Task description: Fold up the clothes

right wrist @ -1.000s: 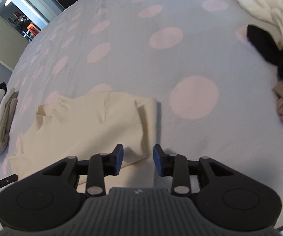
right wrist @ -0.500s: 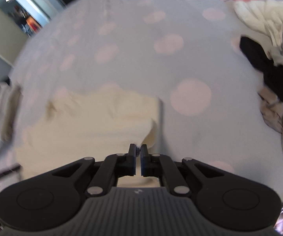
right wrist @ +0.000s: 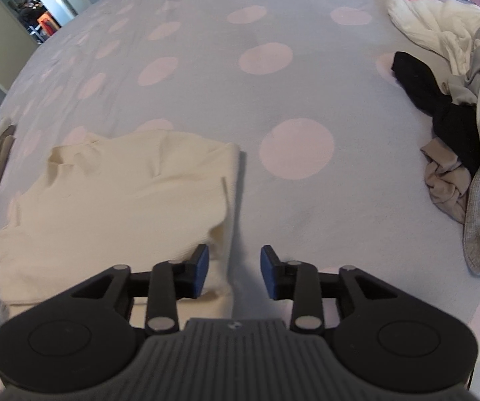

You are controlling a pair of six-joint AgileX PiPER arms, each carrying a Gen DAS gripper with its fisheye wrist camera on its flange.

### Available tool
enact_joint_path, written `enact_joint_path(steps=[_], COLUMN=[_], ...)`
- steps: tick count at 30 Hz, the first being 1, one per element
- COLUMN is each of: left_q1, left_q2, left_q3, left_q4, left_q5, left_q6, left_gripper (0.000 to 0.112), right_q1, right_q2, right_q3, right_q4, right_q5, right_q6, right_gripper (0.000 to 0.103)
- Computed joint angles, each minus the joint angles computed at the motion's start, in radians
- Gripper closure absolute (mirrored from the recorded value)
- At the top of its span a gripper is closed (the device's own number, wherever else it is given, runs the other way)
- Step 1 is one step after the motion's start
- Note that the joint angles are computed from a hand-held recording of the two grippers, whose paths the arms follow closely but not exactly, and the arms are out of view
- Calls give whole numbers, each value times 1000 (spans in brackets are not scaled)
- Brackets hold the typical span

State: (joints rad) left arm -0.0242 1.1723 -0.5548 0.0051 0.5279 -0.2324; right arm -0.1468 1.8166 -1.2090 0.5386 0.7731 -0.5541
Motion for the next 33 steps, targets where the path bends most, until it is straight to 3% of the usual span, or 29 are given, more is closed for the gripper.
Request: enact_joint_path(steps=[3,9,12,15,23,27,33], left_q1=[-89,-162,-147,-103,-88,-88,-75], left_q2=[-40,13,38,49,56,62,64], left_q3=[40,78,75,70,72,71,76], left_q4=[92,124,111,-7,-40,-38,-61], left_q5=[7,-89,-114,-124,-129,-132,-141], left_q6=[-68,-91,-108,-2,38,42,73], left_gripper=[87,85,85,97,98,98,98], right_q1=[-7,-33,-70,-87,-82,-46,-63], right_q2=[-19,-38,-33,-17,56,66,47], right_q3=[25,97,125,116,64,49,39], right_q4=[18,90,223,305,357,316,349], right_q5=[11,19,2,-29,-14,-23,0], right_q6=[-44,-156,-214,-239,-265,-242,-288], right_gripper=[62,62,62,61,61,73,72])
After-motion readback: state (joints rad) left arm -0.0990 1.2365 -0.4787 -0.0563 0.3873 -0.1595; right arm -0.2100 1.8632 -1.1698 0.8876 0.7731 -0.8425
